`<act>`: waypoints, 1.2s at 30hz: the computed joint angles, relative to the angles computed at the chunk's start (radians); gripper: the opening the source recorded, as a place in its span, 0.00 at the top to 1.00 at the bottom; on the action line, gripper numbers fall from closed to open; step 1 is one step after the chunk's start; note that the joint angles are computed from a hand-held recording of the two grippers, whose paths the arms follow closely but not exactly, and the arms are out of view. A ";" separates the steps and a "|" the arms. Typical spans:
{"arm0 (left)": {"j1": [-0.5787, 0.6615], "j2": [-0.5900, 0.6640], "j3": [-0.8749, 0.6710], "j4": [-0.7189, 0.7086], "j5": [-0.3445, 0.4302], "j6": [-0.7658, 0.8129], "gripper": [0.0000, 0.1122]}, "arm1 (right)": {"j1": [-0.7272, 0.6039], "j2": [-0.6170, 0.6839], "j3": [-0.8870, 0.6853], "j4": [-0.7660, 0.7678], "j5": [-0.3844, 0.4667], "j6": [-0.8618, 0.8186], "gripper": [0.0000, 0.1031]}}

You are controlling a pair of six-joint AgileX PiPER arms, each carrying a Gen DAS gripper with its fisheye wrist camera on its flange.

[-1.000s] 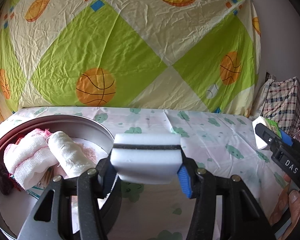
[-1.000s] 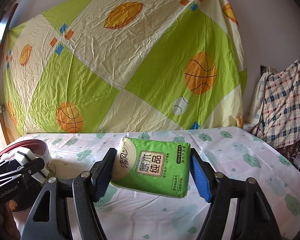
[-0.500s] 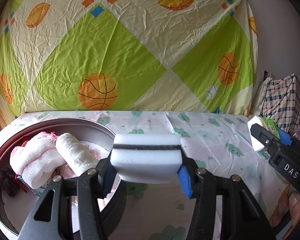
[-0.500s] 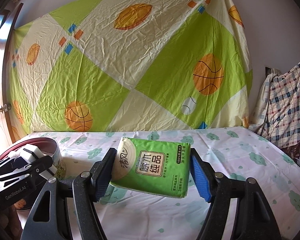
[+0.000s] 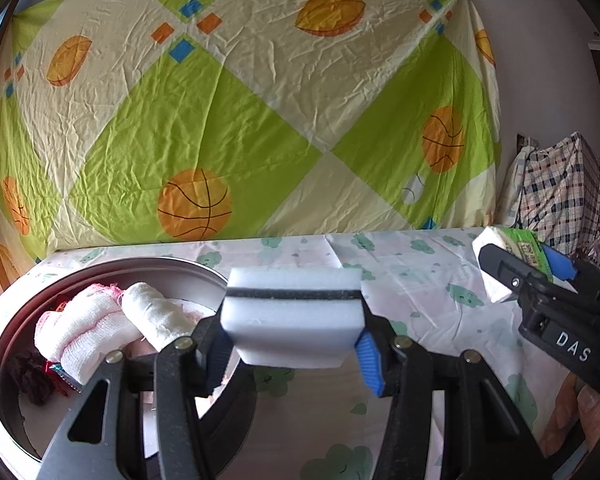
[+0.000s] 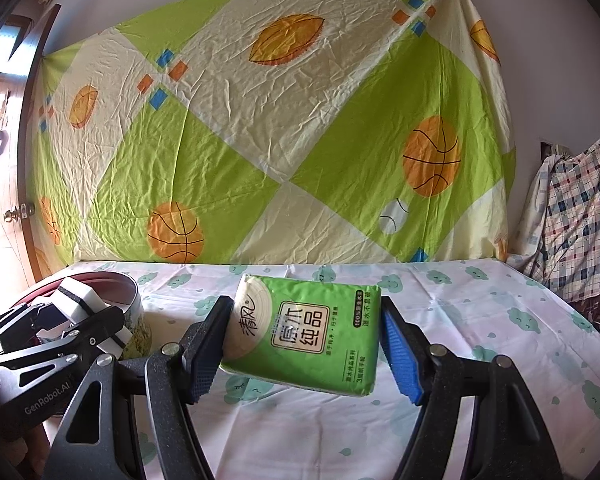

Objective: Organize soft objects
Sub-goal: 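Lift the white sponge with the left tool while the right tool lifts the tissue pack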

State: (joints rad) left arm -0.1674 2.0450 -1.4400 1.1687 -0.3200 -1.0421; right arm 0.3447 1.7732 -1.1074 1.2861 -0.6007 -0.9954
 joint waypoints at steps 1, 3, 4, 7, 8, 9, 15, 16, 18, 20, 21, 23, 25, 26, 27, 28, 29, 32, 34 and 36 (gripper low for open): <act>-0.001 -0.006 0.011 -0.028 -0.006 0.035 0.53 | 0.002 -0.002 0.002 -0.004 0.001 0.005 0.29; -0.002 -0.016 0.030 -0.068 -0.017 0.084 0.53 | 0.005 -0.001 0.001 0.000 0.003 0.002 0.29; -0.001 -0.019 0.034 -0.072 -0.020 0.089 0.53 | 0.006 -0.001 -0.001 0.003 0.004 -0.002 0.29; 0.002 -0.023 0.038 -0.067 -0.025 0.081 0.53 | 0.009 -0.003 0.001 0.003 0.006 0.002 0.29; 0.003 -0.024 0.039 -0.067 -0.026 0.079 0.53 | 0.010 -0.005 0.003 -0.001 0.005 0.007 0.29; 0.004 -0.024 0.040 -0.068 -0.026 0.079 0.53 | 0.012 -0.007 0.006 -0.004 0.004 0.012 0.29; 0.006 -0.039 0.072 -0.149 -0.038 0.158 0.53 | 0.011 -0.018 0.023 -0.040 0.012 0.057 0.29; 0.007 -0.041 0.076 -0.159 -0.040 0.169 0.53 | 0.011 -0.020 0.025 -0.043 0.015 0.063 0.29; 0.007 -0.047 0.089 -0.190 -0.046 0.201 0.53 | 0.015 -0.024 0.031 -0.052 0.015 0.075 0.29; 0.009 -0.053 0.099 -0.208 -0.052 0.219 0.53 | 0.020 -0.026 0.034 -0.054 0.013 0.078 0.29; 0.010 -0.054 0.102 -0.212 -0.055 0.223 0.53 | 0.022 -0.027 0.035 -0.055 0.010 0.078 0.29; 0.014 -0.059 0.110 -0.214 -0.062 0.222 0.53 | 0.028 -0.028 0.038 -0.060 0.005 0.083 0.29; 0.019 -0.062 0.115 -0.207 -0.069 0.212 0.53 | 0.031 -0.031 0.042 -0.064 0.002 0.090 0.29; 0.021 -0.064 0.118 -0.208 -0.072 0.210 0.53 | 0.030 -0.033 0.045 -0.070 0.004 0.095 0.29; 0.023 -0.065 0.121 -0.208 -0.075 0.209 0.53 | 0.031 -0.034 0.047 -0.072 0.004 0.100 0.29; 0.025 -0.067 0.124 -0.209 -0.078 0.209 0.53 | 0.032 -0.035 0.048 -0.074 0.003 0.103 0.29; 0.026 -0.069 0.128 -0.215 -0.081 0.214 0.53 | 0.032 -0.037 0.050 -0.078 0.005 0.109 0.29; 0.033 -0.075 0.141 -0.237 -0.096 0.230 0.53 | 0.032 -0.039 0.053 -0.080 0.005 0.113 0.29; 0.034 -0.078 0.146 -0.248 -0.098 0.237 0.53 | 0.031 -0.040 0.054 -0.085 0.007 0.117 0.29; 0.037 -0.078 0.147 -0.244 -0.100 0.229 0.53 | 0.031 -0.039 0.055 -0.087 0.008 0.120 0.29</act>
